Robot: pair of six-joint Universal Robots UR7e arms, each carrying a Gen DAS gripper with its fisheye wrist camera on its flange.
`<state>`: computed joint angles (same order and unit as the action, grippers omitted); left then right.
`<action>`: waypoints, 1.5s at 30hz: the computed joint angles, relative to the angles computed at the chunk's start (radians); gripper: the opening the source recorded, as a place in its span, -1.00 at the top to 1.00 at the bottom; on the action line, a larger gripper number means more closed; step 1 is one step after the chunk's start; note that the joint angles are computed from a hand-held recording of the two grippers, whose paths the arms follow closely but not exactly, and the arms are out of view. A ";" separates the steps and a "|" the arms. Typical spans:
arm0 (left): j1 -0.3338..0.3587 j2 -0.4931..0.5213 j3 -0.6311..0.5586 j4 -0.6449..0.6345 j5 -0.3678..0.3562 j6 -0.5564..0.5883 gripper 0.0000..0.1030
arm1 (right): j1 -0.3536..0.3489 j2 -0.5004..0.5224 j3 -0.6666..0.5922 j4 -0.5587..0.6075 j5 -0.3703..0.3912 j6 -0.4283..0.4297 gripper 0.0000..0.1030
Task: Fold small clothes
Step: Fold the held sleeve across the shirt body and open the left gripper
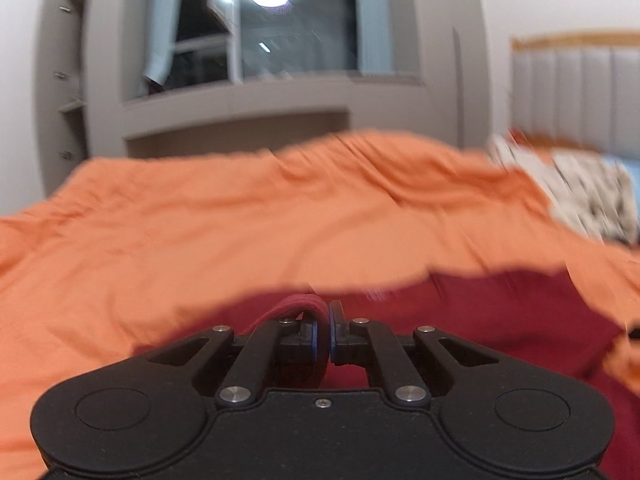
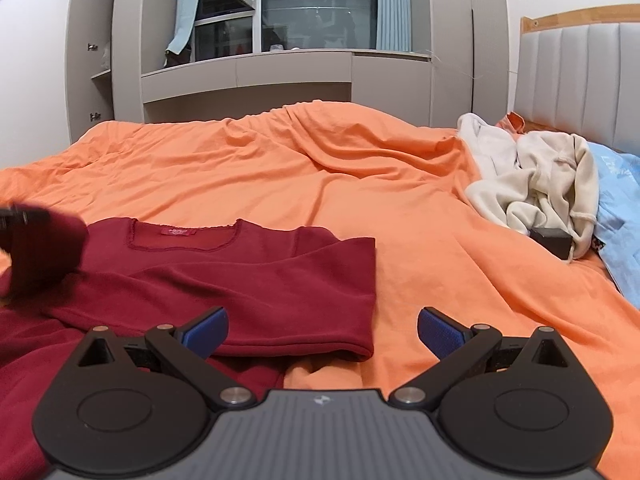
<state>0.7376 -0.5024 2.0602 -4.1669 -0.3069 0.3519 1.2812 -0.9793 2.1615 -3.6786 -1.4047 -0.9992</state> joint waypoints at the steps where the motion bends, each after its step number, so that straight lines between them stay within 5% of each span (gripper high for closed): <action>1: 0.010 -0.005 0.013 0.072 -0.017 -0.043 0.90 | 0.001 0.000 -0.001 0.002 -0.002 0.001 -1.00; 5: 0.038 -0.017 0.055 0.185 -0.097 -0.038 0.84 | 0.002 0.002 -0.004 0.005 -0.003 -0.003 -1.00; 11: 0.064 -0.048 0.088 0.329 -0.211 -0.094 0.41 | 0.005 0.005 -0.007 0.004 -0.016 -0.001 -1.00; 18: 0.052 -0.076 0.133 0.355 -0.297 -0.080 -0.39 | 0.006 0.003 -0.017 0.021 -0.034 0.016 -1.00; 28: 0.032 -0.057 0.133 0.391 -0.305 0.026 -0.56 | 0.006 0.007 -0.024 0.016 -0.038 0.035 -1.00; 34: 0.048 -0.155 0.188 0.495 -0.393 -0.119 -0.97 | 0.009 0.015 -0.034 0.019 -0.050 0.048 -1.00; 39: 0.080 -0.256 0.252 0.508 -0.526 -0.258 -0.99 | 0.011 0.019 -0.032 0.018 -0.044 0.036 -1.00; 45: 0.035 -0.326 0.378 0.375 -0.498 -0.339 -0.99 | 0.016 0.032 -0.020 0.024 -0.033 -0.023 -1.00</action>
